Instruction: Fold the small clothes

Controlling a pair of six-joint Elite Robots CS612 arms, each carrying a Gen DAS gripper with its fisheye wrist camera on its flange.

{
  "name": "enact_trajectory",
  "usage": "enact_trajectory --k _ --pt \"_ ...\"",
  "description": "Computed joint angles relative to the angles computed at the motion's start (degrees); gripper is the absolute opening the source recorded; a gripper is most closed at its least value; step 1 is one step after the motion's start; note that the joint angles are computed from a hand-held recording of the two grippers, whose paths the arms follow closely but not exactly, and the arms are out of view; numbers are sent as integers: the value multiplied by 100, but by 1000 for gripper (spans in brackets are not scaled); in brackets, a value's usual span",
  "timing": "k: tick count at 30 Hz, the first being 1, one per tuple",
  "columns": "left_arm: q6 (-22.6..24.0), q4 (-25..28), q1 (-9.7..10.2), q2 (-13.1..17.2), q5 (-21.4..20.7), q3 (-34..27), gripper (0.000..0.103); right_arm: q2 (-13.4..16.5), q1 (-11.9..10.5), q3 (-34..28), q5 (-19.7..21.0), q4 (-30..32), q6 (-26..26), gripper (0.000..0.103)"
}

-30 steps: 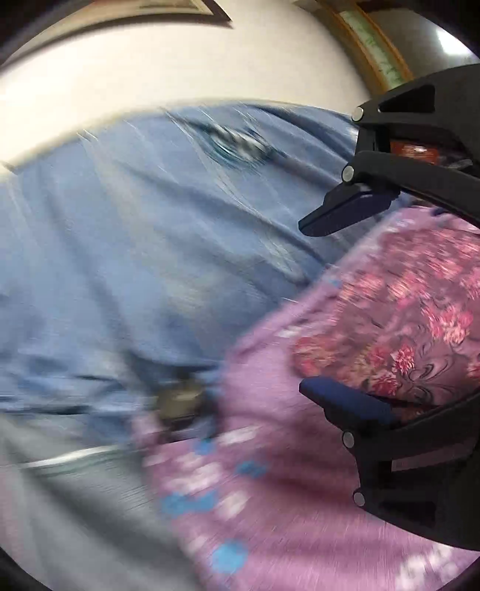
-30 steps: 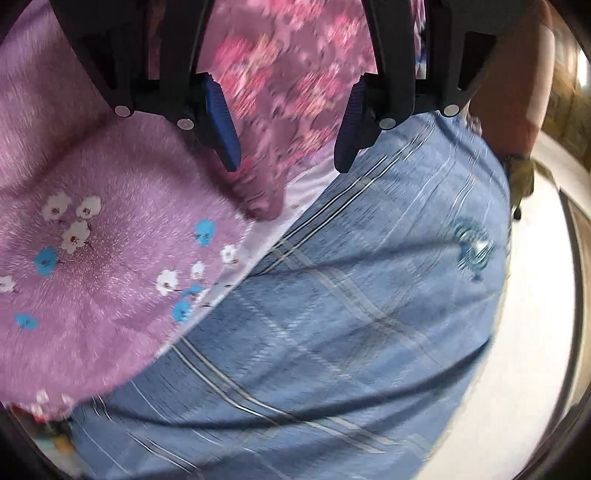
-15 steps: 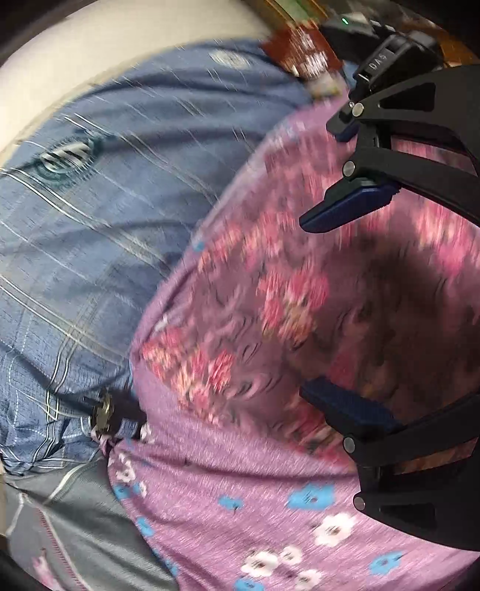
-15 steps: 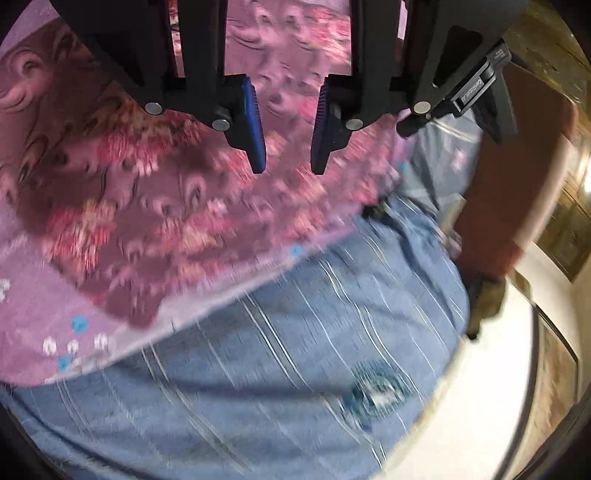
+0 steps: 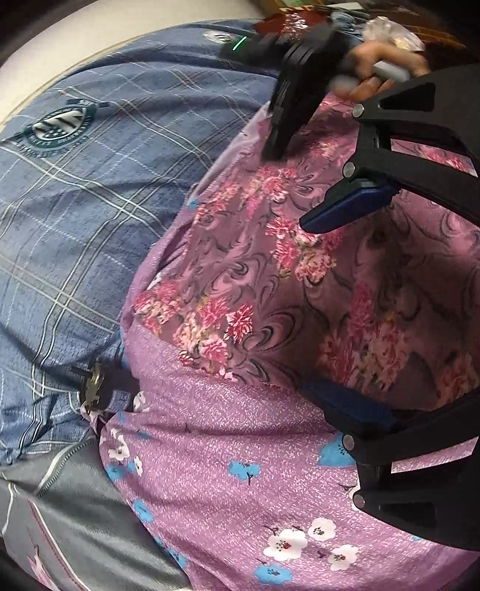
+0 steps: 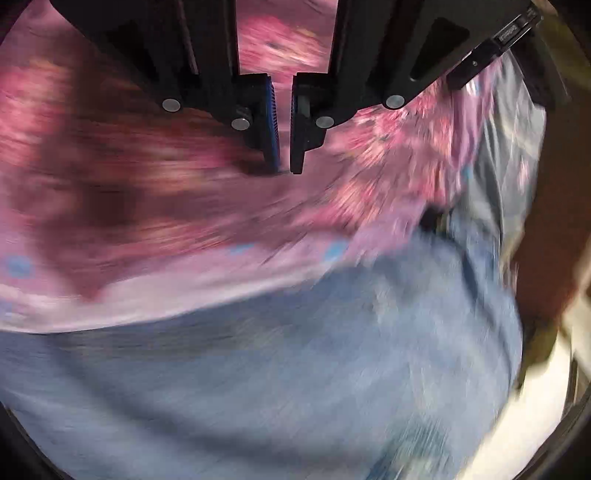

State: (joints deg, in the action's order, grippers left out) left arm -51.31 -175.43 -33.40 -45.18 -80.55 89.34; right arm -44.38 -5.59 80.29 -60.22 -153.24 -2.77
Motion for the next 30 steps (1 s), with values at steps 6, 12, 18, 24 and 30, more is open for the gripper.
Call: enact_trajectory --k 6,12,18,24,30 --pt "187 -240 26 -59 -147 140 81 471 330 -879 -303 596 187 10" --pt "-47 334 57 -237 132 348 81 567 577 -1199 1016 1644 -947 9" --pt "59 209 40 -242 235 376 81 1040 774 -1799 870 1763 -91 8" --pt "270 -236 -77 -306 602 421 81 243 332 -443 1057 437 -52 16" --pt "582 -209 -233 -269 434 355 81 -506 -362 859 889 -330 395 31"
